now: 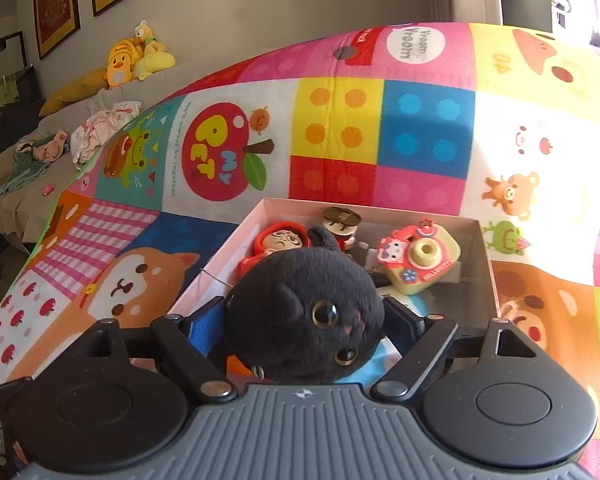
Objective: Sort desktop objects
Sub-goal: 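Press the black plush down into the pink box with the right gripper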
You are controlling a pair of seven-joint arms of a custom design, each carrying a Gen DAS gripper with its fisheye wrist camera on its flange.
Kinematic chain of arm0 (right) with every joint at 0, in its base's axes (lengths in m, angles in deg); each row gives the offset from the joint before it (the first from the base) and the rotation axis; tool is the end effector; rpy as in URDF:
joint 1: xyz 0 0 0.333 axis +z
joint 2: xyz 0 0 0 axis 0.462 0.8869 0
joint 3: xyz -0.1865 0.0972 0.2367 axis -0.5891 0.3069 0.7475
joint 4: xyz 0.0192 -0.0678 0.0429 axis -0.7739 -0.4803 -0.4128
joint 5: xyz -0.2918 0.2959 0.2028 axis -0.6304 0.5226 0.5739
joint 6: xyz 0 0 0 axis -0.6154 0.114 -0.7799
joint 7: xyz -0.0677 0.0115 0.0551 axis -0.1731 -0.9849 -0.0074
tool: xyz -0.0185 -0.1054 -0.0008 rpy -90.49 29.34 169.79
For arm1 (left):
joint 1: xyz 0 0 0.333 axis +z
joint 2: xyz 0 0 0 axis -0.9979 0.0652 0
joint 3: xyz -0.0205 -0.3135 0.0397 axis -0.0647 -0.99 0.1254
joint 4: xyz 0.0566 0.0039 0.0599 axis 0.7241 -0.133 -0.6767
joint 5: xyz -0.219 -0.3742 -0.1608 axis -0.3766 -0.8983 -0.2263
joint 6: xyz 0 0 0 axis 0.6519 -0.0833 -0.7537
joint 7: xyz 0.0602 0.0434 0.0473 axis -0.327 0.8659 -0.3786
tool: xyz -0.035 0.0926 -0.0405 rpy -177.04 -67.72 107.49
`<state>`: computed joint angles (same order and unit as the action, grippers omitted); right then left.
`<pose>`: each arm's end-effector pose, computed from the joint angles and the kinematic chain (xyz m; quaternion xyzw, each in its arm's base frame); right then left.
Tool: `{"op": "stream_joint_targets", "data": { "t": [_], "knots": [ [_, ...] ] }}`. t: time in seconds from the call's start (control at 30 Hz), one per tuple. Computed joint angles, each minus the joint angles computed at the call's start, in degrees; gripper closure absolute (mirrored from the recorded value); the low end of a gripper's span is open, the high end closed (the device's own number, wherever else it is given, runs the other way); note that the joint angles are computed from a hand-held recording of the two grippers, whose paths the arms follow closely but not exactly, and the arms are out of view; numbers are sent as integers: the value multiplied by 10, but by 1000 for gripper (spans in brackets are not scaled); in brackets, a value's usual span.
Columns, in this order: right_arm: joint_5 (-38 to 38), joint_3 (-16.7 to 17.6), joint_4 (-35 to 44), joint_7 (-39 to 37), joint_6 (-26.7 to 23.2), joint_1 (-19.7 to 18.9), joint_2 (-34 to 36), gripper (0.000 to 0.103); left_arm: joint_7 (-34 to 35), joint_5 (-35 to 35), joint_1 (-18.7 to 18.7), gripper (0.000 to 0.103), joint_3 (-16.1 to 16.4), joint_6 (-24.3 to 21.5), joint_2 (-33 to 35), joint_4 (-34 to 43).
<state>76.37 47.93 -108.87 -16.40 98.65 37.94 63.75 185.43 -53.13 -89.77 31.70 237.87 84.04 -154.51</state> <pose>0.7467 0.2182 0.4686 -0.7595 0.4682 -0.1950 0.4074 0.6087 -0.0777 0.4056 -0.6541 0.6091 -0.3856 0.2291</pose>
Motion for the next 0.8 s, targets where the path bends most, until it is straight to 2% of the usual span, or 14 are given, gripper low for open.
{"op": "stream_joint_targets", "data": {
  "t": [0.13,0.27,0.37,0.4,0.43,0.47,0.53,0.6,0.7,0.77,0.8],
  "knots": [
    [-64,-42,-50,45,60,30,-32,13,-12,18,0,0,0,2,0,-2],
    [-60,-27,-67,45,92,14,-46,13,-60,71,0,0,3,6,0,-9],
    [-141,-83,-50,149,77,59,-33,17,-84,100,2,0,1,9,-1,-15],
    [-133,-76,-41,152,60,53,-29,22,-84,100,3,0,0,10,-1,-15],
    [-110,-49,-29,136,33,29,-25,26,-80,96,4,0,-1,11,-1,-14],
    [-59,-17,-8,110,-22,0,-18,37,-72,87,5,0,-3,10,-1,-13],
    [-12,5,15,104,-70,-19,-6,37,-71,84,6,0,-3,7,-1,-12],
    [27,15,29,84,-89,-25,7,37,-62,74,6,0,-4,7,-1,-11],
    [51,11,52,87,-104,-21,26,37,-66,79,6,0,-3,7,-1,-11],
    [71,12,46,76,-99,-24,20,36,-73,84,6,0,-2,5,-1,-12],
    [87,16,32,59,-85,-29,9,31,-73,84,6,0,-2,5,-1,-12]
  ]
}}
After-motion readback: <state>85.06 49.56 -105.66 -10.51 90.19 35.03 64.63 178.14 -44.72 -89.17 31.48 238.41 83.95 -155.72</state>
